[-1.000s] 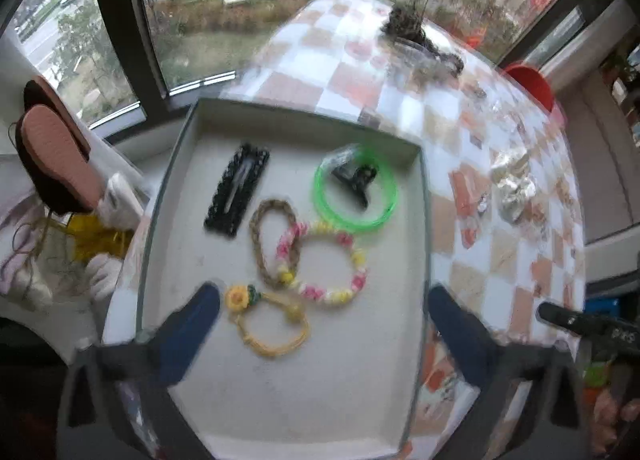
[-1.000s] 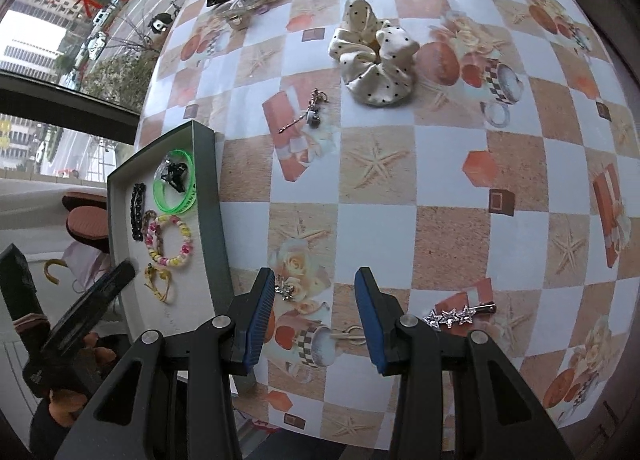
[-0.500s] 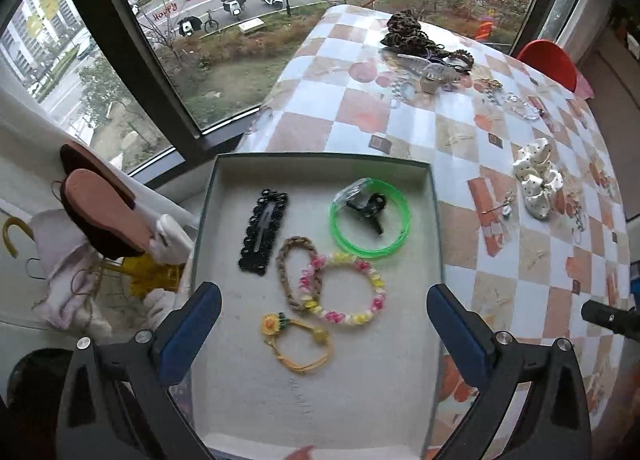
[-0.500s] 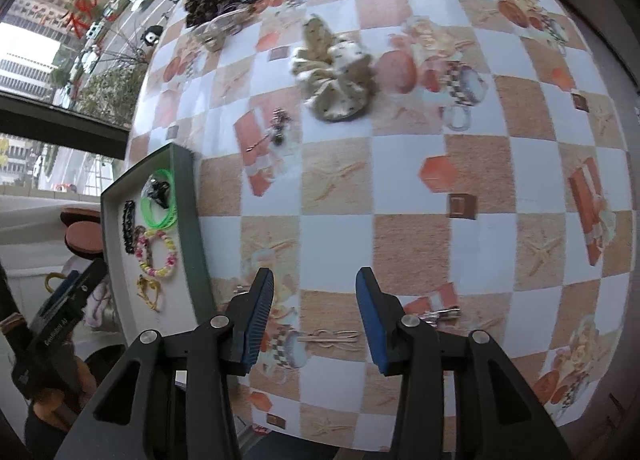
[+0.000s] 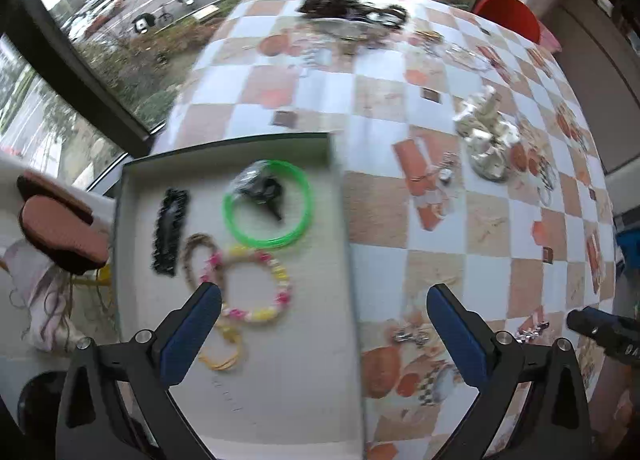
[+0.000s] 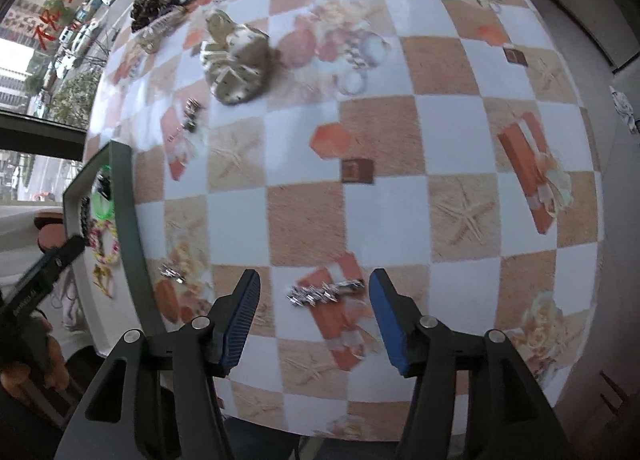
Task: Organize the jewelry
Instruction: 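Move right tool to silver star hair clip while left tool moves to silver charm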
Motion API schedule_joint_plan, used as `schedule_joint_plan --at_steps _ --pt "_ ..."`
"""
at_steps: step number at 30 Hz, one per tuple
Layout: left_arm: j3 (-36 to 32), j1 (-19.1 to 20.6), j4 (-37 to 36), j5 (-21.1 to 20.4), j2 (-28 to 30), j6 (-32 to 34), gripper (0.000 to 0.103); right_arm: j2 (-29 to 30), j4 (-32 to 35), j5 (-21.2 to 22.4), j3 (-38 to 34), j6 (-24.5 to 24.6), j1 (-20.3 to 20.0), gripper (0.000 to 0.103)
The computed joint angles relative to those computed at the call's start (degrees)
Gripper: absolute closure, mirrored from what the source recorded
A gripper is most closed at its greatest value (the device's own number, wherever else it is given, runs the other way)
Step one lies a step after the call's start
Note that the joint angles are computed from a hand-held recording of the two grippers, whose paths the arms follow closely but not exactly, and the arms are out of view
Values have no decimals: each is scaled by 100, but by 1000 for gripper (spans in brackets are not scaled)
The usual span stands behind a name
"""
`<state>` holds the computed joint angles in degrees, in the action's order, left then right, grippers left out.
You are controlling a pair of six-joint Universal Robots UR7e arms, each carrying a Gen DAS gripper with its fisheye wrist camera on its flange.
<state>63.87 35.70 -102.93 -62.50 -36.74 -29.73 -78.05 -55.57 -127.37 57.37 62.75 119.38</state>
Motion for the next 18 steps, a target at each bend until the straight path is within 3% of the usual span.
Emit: schedule_joint_plan --at_steps 13,18 --pt "-521 122 -526 -83 1142 526 0 -376 -18 262 578 -99 -91 42" --pt "-670 244 -809 -152 1409 798 0 -318 82 35 673 -630 -24 42"
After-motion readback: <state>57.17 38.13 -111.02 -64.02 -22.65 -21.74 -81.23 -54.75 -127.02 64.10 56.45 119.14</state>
